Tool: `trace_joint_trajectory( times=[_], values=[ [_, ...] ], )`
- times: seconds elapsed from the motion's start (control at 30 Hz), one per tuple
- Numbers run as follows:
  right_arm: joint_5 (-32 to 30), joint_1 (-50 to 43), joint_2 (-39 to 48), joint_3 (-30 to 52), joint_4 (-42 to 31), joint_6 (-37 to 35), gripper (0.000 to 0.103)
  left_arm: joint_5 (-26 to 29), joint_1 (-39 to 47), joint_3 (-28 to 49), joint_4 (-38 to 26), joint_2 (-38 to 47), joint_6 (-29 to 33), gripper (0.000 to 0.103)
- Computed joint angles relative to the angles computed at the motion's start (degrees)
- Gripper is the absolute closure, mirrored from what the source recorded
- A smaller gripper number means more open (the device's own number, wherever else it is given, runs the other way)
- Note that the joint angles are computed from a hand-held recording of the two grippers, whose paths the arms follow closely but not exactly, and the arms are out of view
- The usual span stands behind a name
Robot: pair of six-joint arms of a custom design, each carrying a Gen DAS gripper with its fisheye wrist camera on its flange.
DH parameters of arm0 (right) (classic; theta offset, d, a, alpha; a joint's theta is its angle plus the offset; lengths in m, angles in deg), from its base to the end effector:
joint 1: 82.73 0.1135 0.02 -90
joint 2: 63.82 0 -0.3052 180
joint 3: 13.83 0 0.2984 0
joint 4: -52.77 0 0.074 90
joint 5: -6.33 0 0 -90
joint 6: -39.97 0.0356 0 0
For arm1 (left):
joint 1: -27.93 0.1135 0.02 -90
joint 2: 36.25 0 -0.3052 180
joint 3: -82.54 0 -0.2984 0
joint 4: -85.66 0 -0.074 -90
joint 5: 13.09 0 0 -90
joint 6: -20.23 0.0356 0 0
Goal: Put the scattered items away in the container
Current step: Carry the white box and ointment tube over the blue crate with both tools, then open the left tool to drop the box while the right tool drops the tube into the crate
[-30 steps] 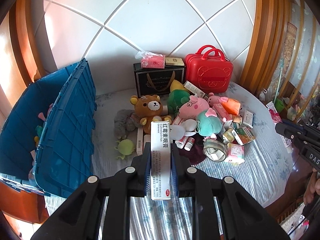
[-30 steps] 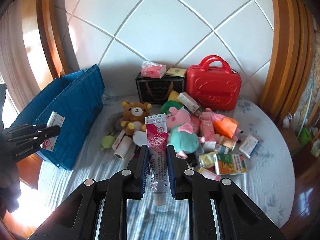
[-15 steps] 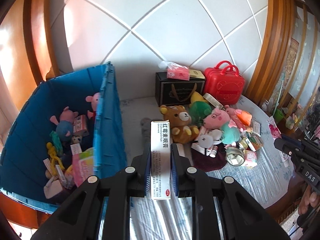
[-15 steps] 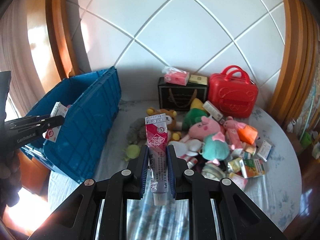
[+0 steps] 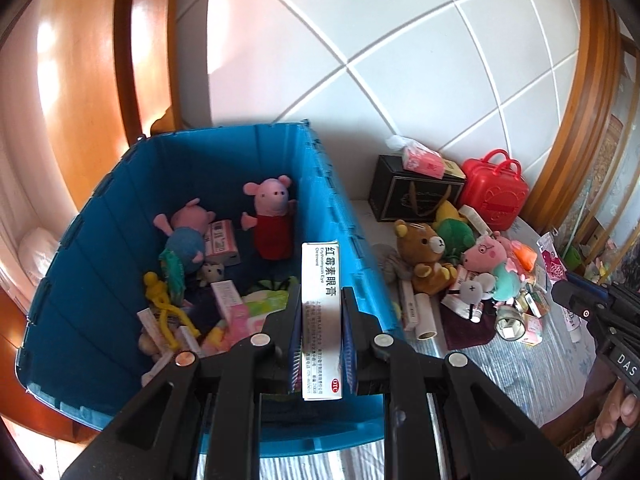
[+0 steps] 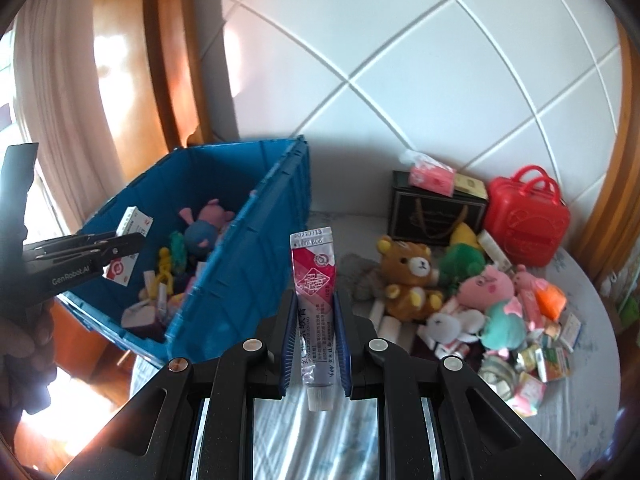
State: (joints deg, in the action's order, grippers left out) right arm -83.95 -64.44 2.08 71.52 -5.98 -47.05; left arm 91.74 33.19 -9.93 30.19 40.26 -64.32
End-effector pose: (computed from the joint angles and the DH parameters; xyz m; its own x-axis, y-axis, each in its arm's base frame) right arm 0.2483 0.0823 0.4220 -0.6171 -0.1492 -0.7726 -0.2857 0.9573 0.0433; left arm 0.3186 0.0202 0.3914 -0.6853 0.0291 -0.7277 0.1591 0.9810 -0.1106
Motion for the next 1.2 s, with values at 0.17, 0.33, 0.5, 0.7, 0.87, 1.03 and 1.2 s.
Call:
trace_joint_trajectory(
  times=[0.17,0.33,0.5,0.7,0.87,1.03,1.2],
  values=[
    [2.45,7.11,4.47,3.44,2.05,2.78,0.085,3.24,6.80,1.39,-0.62,1.79,3.32,0.086],
    [4.24,12.34,9.39,6.94,3.56,4.65,0.085,5.07,11.85,3.55,-1.26,4.07,5.88,0.086],
    [3.87,15.53,13.76,10.23,4.13,6.57,0.085,6.38,15.45,4.75,-1.31,6.27,7.88,0.086],
    [4.40,18.38,18.07,14.04,3.83,7.16,0.085,8.07,18.56,6.12,-1.18,8.61,9.02,0.086],
    [2.96,18.97,22.06,17.09,3.20,7.28,0.085,8.07,19.90,8.06,-1.05,11.00,9.07,0.086],
    [2.84,19.75,25.34,20.23,2.71,6.79,0.085,7.81,20.81,10.18,-1.03,13.58,9.16,0.086],
    [3.14,20.50,28.98,23.98,2.21,6.41,0.085,7.83,21.57,12.63,-0.82,16.37,9.09,0.086]
  ],
)
